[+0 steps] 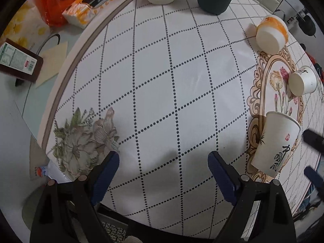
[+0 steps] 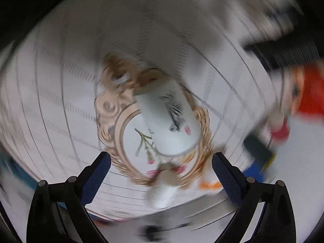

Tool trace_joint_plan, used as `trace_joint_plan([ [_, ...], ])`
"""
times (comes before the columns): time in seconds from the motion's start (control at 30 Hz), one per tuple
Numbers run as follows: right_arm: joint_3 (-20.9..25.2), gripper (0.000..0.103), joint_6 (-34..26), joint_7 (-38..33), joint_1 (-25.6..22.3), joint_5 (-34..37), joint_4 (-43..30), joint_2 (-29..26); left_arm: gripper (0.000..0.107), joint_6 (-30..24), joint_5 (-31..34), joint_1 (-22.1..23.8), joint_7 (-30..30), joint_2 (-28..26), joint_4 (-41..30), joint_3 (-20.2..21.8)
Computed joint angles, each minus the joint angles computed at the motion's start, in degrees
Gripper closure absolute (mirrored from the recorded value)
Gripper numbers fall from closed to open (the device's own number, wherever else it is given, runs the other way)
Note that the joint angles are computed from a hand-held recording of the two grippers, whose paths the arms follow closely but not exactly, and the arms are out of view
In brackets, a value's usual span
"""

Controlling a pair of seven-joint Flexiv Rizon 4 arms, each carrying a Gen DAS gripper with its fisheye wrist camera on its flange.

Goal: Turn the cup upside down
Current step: 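Bring the right gripper to the white cup and close on its body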

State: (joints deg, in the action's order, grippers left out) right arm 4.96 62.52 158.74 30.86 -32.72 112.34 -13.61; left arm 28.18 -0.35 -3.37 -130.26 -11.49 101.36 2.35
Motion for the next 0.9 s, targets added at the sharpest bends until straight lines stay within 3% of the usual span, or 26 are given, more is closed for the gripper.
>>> trace_joint_plan([
  [0.1, 2.71, 0.003, 4.68, -19.67, -3.35, 4.67, 0.3, -1.78, 0.017, 0.86, -0.57, 0.03, -0.49, -0.45, 0.72, -0.01],
  [0.2, 4.1, 0.003, 6.89, -33.12, -4.4, 9.63, -1.22, -4.06, 0.017, 1.72, -1.21, 0.17, -0.82, -0.56, 1.73, 0.13],
  [0.4, 2.48, 0.005, 6.29, -43.2, -1.72, 13.7, -3.71, -6.64, 0.017, 3.13, -2.08, 0.76, -0.69, -0.09, 4.83, 0.61],
  [0.63, -0.79, 0.008, 5.88, -44.66, 2.25, 15.5, -4.0, -7.45, 0.017, 3.85, -2.28, 1.85, 0.47, 0.47, 6.69, 1.01],
  [0.9, -2.3, 0.015, 7.61, -44.54, 3.17, 15.37, -2.18, -7.56, 0.017, 1.79, 0.55, 2.45, 1.46, -0.52, 4.75, 1.47],
])
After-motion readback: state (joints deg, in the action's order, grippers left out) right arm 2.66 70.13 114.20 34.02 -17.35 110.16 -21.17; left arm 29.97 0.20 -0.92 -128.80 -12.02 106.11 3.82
